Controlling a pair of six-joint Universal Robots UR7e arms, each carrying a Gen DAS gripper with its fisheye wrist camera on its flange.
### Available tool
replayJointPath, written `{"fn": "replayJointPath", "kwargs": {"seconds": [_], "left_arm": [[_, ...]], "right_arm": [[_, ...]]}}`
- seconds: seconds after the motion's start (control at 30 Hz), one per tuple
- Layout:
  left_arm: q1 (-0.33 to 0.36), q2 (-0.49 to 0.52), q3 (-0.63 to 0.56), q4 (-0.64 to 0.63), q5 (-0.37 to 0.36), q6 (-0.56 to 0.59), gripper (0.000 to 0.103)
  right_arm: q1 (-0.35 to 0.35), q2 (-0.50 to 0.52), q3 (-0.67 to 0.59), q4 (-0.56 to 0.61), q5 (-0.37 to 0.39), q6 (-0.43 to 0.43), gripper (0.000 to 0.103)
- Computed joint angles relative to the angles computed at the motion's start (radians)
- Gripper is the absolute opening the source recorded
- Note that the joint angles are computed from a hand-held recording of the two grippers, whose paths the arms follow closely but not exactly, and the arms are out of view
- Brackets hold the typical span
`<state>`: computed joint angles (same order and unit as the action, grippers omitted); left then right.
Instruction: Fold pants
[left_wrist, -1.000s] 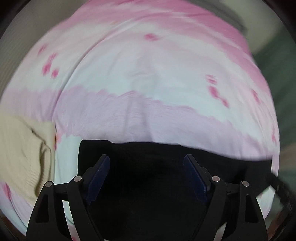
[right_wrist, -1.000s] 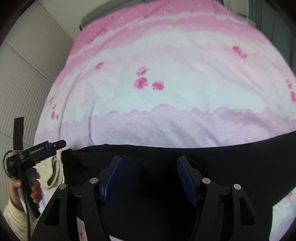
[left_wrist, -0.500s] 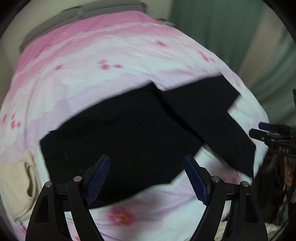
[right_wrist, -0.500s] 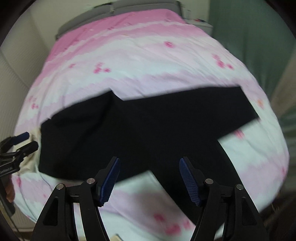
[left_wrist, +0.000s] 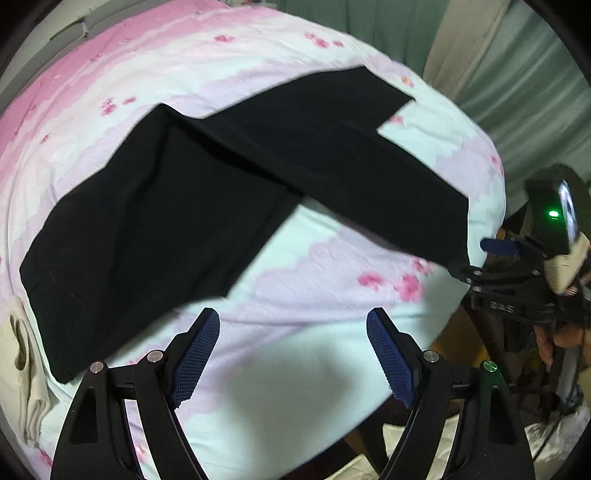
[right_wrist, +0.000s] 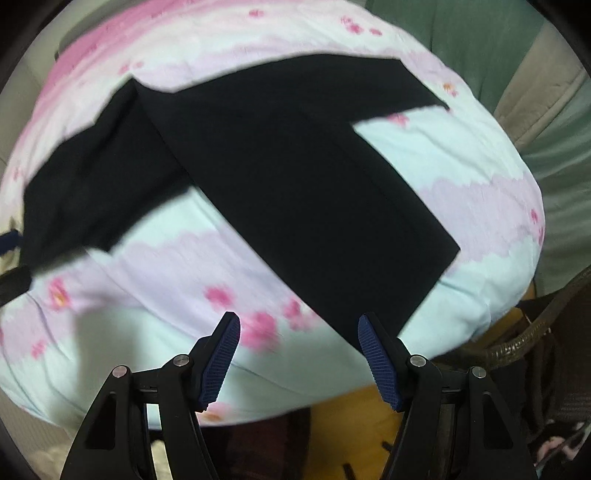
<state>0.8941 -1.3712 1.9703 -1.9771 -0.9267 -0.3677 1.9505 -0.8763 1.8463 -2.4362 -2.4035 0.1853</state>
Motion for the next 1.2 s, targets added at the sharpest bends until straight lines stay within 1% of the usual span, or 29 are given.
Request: {"fn": "replayJointPath", "kwargs": {"seconds": [0.1,0.17,0.23,0.27,0.3,0.33,0.4,0.47,0.5,0.57,0.6,0.63,0.7,0.77,0.83,0.9,0.93,1.0,1.03,1.07,1.13,1.2], "left_arm": [[-0.021,0.019,0.012,0.028,0.023,-0.049,0.082],[-0.026,0.04,0.007,0.047,0.028,-0.104,0.082],[-0.027,0.072,-0.01,0.081,0.046,-0.189,0.082],[-0.028,0.09,-0.024,0.109,0.052,-0.244,0.082],[-0.028,0.102,-0.033,0.124,0.049,-0.287,0.082],[-0.028,0.11,-0.038,0.132,0.041,-0.322,0.082],[-0.031,0.134,-0.049,0.161,0.043,-0.396,0.082],[-0.034,0.154,-0.062,0.198,0.044,-0.469,0.082],[-0.035,0.16,-0.069,0.21,0.041,-0.487,0.082],[-0.042,0.168,-0.077,0.227,0.037,-0.527,0.082],[-0.045,0.17,-0.082,0.237,0.04,-0.538,0.082],[-0.047,0.172,-0.086,0.243,0.043,-0.544,0.082],[-0.052,0.177,-0.1,0.253,0.059,-0.552,0.082],[-0.053,0.181,-0.114,0.231,0.08,-0.536,0.082],[-0.047,0.19,-0.133,0.196,0.092,-0.505,0.082],[-0.039,0.213,-0.173,0.155,0.114,-0.459,0.082],[-0.037,0.226,-0.193,0.129,0.126,-0.43,0.082],[-0.036,0.251,-0.229,0.097,0.156,-0.384,0.082],[-0.036,0.273,-0.262,0.088,0.175,-0.365,0.082],[-0.035,0.289,-0.288,0.083,0.187,-0.355,0.082],[-0.03,0.327,-0.345,0.063,0.203,-0.33,0.082],[-0.022,0.376,-0.409,0.024,0.221,-0.293,0.082]], "right_arm": [[-0.031,0.008,0.028,0.005,-0.056,-0.054,0.067],[-0.056,0.009,0.049,-0.012,-0.061,-0.119,0.067],[-0.082,0.017,0.054,-0.021,-0.047,-0.193,0.067],[-0.093,0.023,0.06,-0.044,-0.047,-0.239,0.067],[-0.103,0.031,0.061,-0.06,-0.054,-0.28,0.067],[-0.118,0.038,0.054,-0.051,-0.053,-0.316,0.067],[-0.142,0.037,0.048,-0.054,-0.015,-0.368,0.067],[-0.169,0.045,0.044,-0.084,0.011,-0.466,0.065],[-0.182,0.046,0.032,-0.063,0.031,-0.486,0.061],[-0.196,0.039,0.012,-0.025,0.065,-0.499,0.027],[-0.199,0.032,-0.003,-0.004,0.075,-0.503,0.019],[-0.205,0.021,-0.019,0.026,0.1,-0.501,0.007],[-0.205,-0.004,-0.042,0.059,0.137,-0.487,0.004],[-0.191,-0.048,-0.056,0.012,0.169,-0.51,0.004],[-0.172,-0.086,-0.087,-0.051,0.184,-0.528,0.004],[-0.159,-0.097,-0.131,-0.1,0.176,-0.534,0.004],[-0.152,-0.095,-0.178,-0.125,0.168,-0.534,0.004],[-0.146,-0.072,-0.253,-0.163,0.157,-0.56,0.003],[-0.141,-0.043,-0.317,-0.193,0.143,-0.596,0.003],[-0.136,-0.023,-0.35,-0.213,0.132,-0.614,0.003],[-0.135,0.038,-0.465,-0.231,0.118,-0.649,0.003],[-0.145,0.101,-0.592,-0.218,0.122,-0.686,0.003]]}}
